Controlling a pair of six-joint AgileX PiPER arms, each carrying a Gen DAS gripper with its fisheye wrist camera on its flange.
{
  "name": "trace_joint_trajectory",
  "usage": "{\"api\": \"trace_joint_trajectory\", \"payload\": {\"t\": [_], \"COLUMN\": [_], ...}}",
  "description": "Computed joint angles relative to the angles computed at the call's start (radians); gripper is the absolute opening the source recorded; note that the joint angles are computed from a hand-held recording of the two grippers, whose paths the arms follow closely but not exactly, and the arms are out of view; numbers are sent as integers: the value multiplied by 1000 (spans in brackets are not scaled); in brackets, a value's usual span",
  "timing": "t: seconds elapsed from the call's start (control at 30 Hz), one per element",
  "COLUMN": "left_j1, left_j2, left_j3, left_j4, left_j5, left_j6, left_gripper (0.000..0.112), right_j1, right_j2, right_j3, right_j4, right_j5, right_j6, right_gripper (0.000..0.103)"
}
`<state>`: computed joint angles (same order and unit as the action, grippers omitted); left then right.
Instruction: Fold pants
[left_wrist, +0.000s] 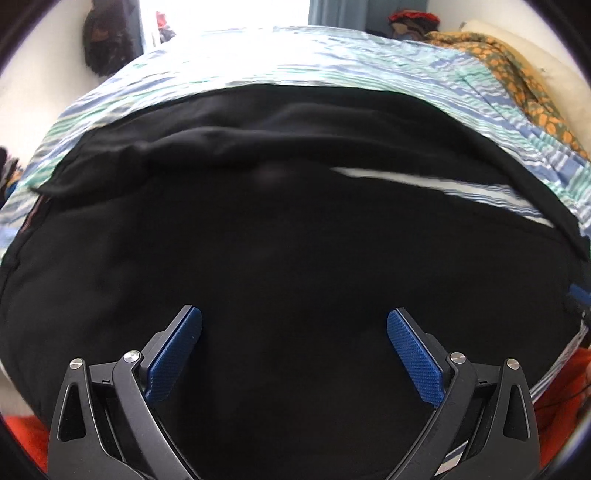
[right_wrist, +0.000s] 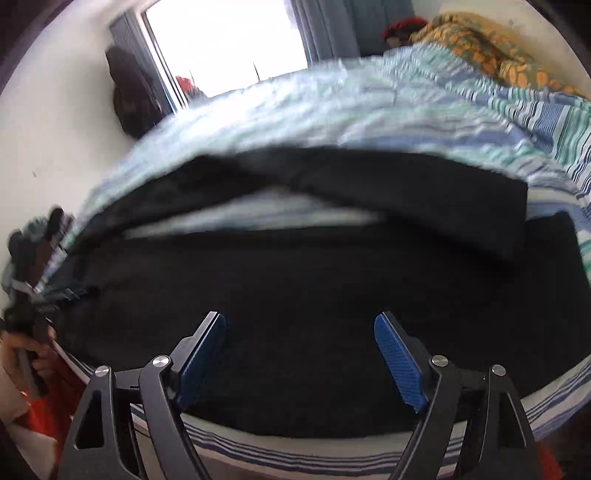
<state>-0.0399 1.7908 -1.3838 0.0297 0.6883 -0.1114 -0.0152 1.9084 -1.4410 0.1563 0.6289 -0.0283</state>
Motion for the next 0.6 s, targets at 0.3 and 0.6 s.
{"api": "trace_joint_trajectory", "payload": {"t": [0.3, 0.6], "left_j1": [308, 252], "left_j2": [-76, -91], "left_j3": [124, 167], "left_j4": [-32, 149], "left_j5": [-128, -150], "left_j6": [26, -59], "left_gripper": [100, 102], "right_j1": [-17, -8], "right_j2": [-55, -46], "right_j3": [120, 109], "right_j4": [80, 42], "right_j5": [-114, -125], "right_j6": [-53, -14], "right_gripper": [84, 87]}}
